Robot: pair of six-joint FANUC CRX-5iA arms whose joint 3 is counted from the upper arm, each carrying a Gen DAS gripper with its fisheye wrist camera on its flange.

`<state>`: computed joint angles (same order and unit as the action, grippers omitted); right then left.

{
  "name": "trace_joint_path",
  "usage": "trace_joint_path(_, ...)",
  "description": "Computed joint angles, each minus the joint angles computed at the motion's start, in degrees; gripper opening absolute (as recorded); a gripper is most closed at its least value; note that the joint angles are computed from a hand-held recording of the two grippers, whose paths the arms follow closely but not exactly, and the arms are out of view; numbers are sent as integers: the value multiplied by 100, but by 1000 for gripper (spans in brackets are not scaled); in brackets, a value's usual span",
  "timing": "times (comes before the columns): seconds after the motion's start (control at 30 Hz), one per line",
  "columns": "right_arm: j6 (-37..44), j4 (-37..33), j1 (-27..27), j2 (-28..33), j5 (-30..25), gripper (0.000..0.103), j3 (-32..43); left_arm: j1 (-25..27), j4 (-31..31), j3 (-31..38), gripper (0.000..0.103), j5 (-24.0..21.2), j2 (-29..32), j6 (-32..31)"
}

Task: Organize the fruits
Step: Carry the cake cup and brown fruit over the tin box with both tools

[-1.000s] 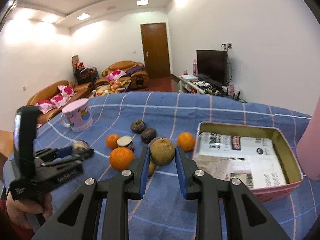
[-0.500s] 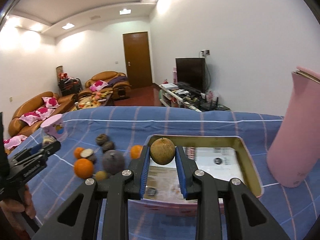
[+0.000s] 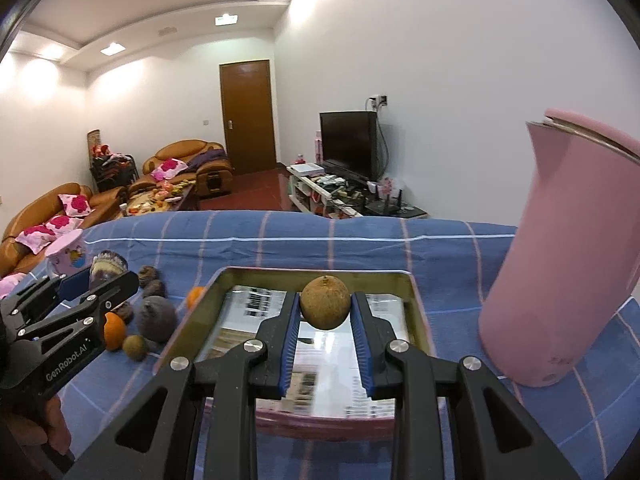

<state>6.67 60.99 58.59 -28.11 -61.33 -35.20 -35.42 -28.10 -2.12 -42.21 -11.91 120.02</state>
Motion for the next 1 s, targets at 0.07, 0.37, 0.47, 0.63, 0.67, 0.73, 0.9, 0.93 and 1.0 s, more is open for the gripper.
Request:
trace_joint_path(0.07,80,-84,-78,-36,21,27,-3,-168,-102,187,45,-125,184,34)
trace_joint_path(0.37,523,-477,-244,1,33,28,40,-574,-347,713,45,-574,712,131)
trace_joint_path(0.47,598,-570,-299,39,53,28,68,-611,-312,775,45,-647,792,122)
trace_joint_path(0.63,741,-873,-404,97,119,28,141,-629,-258,899,45,-738,978,58)
trace_joint_path(0.67,771,-934,-419,112,133,28,158,-620,-237,907,45,-753,993,22)
trace_joint_path(0.73,829,-1034,-440,140,165,28,183,-635,-225,952,45,-814,1058,-42)
trace_joint_path(0.9,1010,-1285,-503,202,295,28,257,-590,-76,970,45,-858,1094,-195)
trace_joint_path(0.93,1026,-1316,-514,204,306,28,265,-577,-45,995,45,-886,1116,-236)
trace_joint_path(1.0,1056,-1385,-529,208,324,28,281,-560,47,1048,45,-962,1178,-345)
